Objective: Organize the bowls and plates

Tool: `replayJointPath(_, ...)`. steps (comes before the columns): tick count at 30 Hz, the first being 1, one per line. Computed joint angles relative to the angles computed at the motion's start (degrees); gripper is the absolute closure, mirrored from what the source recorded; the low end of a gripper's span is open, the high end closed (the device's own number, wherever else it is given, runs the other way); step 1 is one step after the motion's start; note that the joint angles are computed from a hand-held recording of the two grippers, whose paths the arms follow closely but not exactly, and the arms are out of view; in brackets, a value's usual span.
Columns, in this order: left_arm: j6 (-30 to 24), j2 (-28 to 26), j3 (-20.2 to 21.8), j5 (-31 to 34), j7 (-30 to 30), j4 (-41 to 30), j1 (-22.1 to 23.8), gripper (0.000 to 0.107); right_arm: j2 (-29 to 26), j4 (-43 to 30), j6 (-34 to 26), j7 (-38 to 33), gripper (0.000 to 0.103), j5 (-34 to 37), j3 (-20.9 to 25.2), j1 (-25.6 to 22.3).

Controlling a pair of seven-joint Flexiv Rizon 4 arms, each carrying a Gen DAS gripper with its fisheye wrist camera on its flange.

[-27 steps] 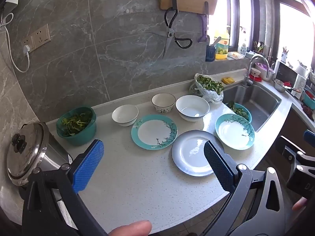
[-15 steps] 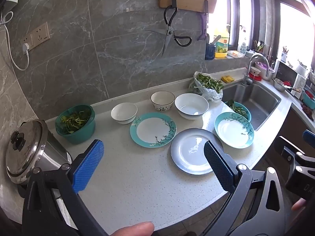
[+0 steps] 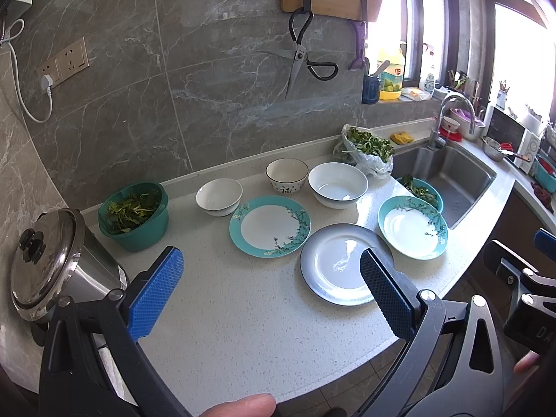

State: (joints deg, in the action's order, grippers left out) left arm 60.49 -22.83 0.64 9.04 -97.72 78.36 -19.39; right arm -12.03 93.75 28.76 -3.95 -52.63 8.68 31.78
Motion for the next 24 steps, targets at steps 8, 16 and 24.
replayJointPath(8,0.0,0.0,0.0,0.1,0.0,0.1,0.0,0.004,0.0,0.0,0.0,0.0,0.000,0.0,0.0,0.0)
replayJointPath(16,0.2,0.4,-0.1,0.1,0.0,0.7,0.0,0.004,0.1,0.0,0.0,-0.2,0.000,0.1,0.0,-0.1)
replayJointPath(24,0.2,0.6,-0.1,0.3,-0.2,1.3,0.0,0.004,-0.2,0.1,0.2,0.0,0.000,0.1,0.0,0.0)
